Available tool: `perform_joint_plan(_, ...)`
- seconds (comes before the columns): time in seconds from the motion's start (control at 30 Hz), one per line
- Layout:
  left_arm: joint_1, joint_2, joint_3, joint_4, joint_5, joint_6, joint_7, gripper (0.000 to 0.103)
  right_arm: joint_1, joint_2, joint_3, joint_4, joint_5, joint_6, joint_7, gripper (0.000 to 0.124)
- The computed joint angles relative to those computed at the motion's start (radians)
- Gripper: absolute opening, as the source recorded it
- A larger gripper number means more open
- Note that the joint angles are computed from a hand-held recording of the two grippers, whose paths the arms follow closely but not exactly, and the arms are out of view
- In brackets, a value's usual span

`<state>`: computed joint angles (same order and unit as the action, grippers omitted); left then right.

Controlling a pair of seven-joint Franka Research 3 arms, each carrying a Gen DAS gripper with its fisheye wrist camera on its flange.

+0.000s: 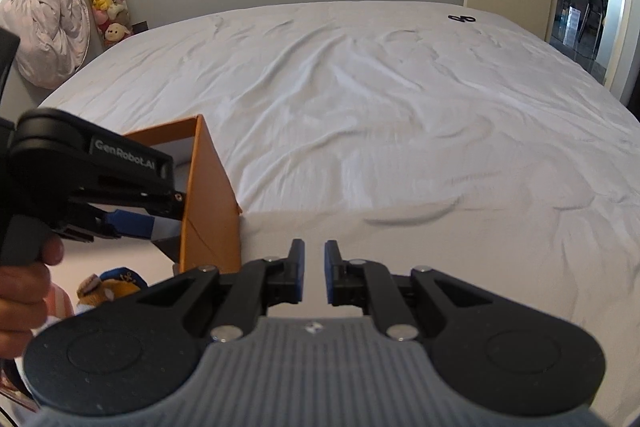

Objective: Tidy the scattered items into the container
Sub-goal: 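Withdraw both grippers from the orange box toward the remaining items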

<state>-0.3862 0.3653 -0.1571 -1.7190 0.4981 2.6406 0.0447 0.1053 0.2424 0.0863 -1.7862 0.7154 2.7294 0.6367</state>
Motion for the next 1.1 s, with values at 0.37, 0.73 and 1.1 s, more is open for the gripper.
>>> perform_joint_plan(0.37, 0.016, -0.016, -0.023, -0.010, -0.038, 0.001, 0.091, 0.042, 0.000, -0.015, -0.002, -0.015, 0.005, -0.024, -0.034, 0.015)
perform_joint_plan(0.73, -0.008, -0.280, -0.045, -0.234, 0.165, 0.000, -0.012, 0.043, 0.003, -0.168, -0.026, -0.134, 0.110, -0.033, -0.094, 0.026)
perform_joint_plan(1.1, 0.003, -0.499, -0.162, -0.424, 0.065, 0.018, 0.096, 0.043, 0.012, -0.443, -0.116, -0.400, -0.063, -0.164, 0.021, 0.027)
